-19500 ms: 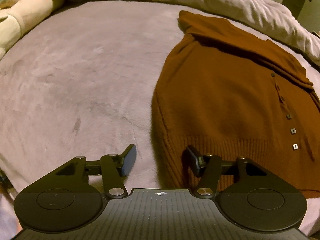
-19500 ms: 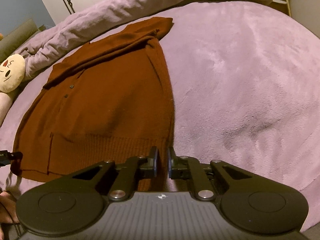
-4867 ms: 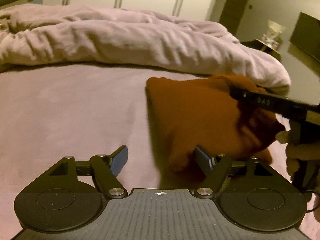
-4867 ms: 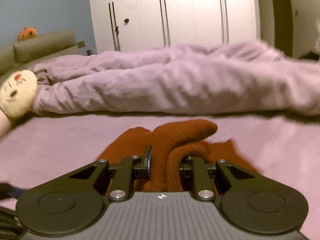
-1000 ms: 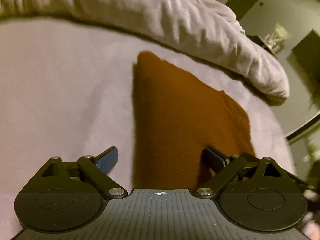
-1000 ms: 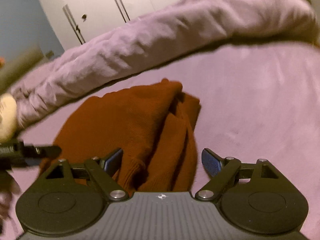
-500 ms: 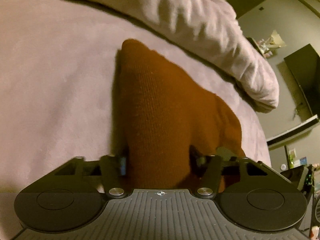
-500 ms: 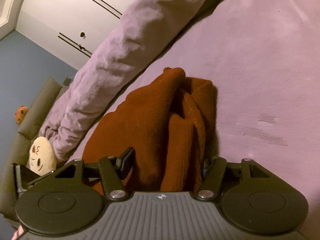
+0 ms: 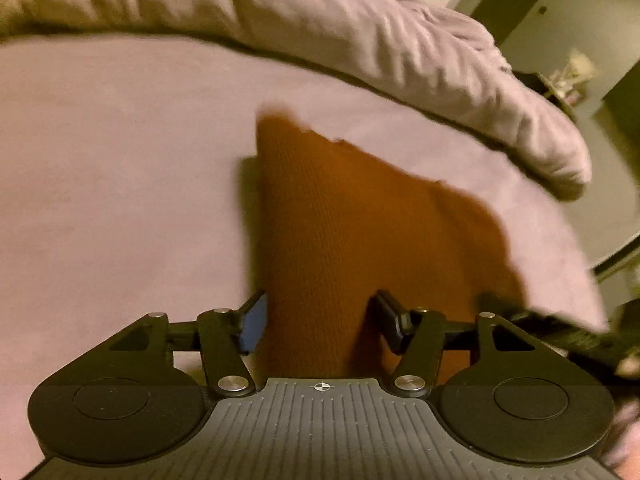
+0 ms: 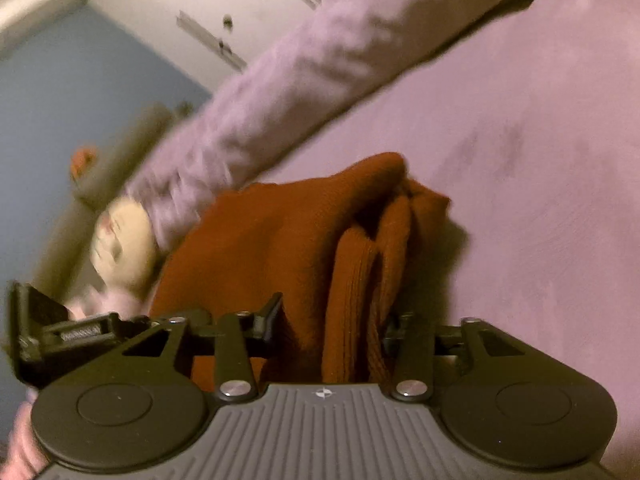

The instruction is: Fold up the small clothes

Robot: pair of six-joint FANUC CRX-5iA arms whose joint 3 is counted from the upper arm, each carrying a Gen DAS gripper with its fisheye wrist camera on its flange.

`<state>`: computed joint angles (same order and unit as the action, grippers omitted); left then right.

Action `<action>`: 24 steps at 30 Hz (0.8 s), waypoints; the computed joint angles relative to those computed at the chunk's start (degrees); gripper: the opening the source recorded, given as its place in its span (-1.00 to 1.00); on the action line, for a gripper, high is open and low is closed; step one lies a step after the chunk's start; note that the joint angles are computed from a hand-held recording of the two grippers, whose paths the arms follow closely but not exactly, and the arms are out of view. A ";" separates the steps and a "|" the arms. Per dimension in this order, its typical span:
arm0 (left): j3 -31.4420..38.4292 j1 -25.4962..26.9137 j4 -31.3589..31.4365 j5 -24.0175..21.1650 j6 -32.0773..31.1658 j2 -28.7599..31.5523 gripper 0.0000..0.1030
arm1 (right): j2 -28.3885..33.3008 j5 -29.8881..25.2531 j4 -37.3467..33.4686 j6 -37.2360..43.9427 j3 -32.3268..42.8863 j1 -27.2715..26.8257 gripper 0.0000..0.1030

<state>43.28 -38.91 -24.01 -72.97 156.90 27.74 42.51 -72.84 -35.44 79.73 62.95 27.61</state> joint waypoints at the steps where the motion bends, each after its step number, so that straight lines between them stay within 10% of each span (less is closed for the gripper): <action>1: -1.48 -1.66 -2.74 0.43 1.81 -1.45 0.39 | -2.91 2.87 3.76 0.54 -4.45 1.32 0.30; 7: 0.25 -8.48 -10.28 -6.21 7.05 -1.24 0.42 | -18.04 19.82 18.76 -0.15 -26.50 7.36 0.39; 9: 0.99 -8.69 -8.51 -6.69 5.37 -0.20 0.41 | -19.90 21.57 21.36 -0.14 -29.04 8.72 -0.01; 16: 0.61 -7.89 -5.70 -6.90 8.62 1.18 0.36 | -22.15 22.94 23.58 5.83 -31.91 11.90 -0.32; 24: 8.91 -8.84 -6.22 -19.70 9.00 5.44 0.42 | -22.39 18.72 35.19 4.20 -35.64 15.24 -0.32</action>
<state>52.19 -47.74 -30.23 -92.67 165.91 33.18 20.13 -54.12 -0.24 83.93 27.31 42.85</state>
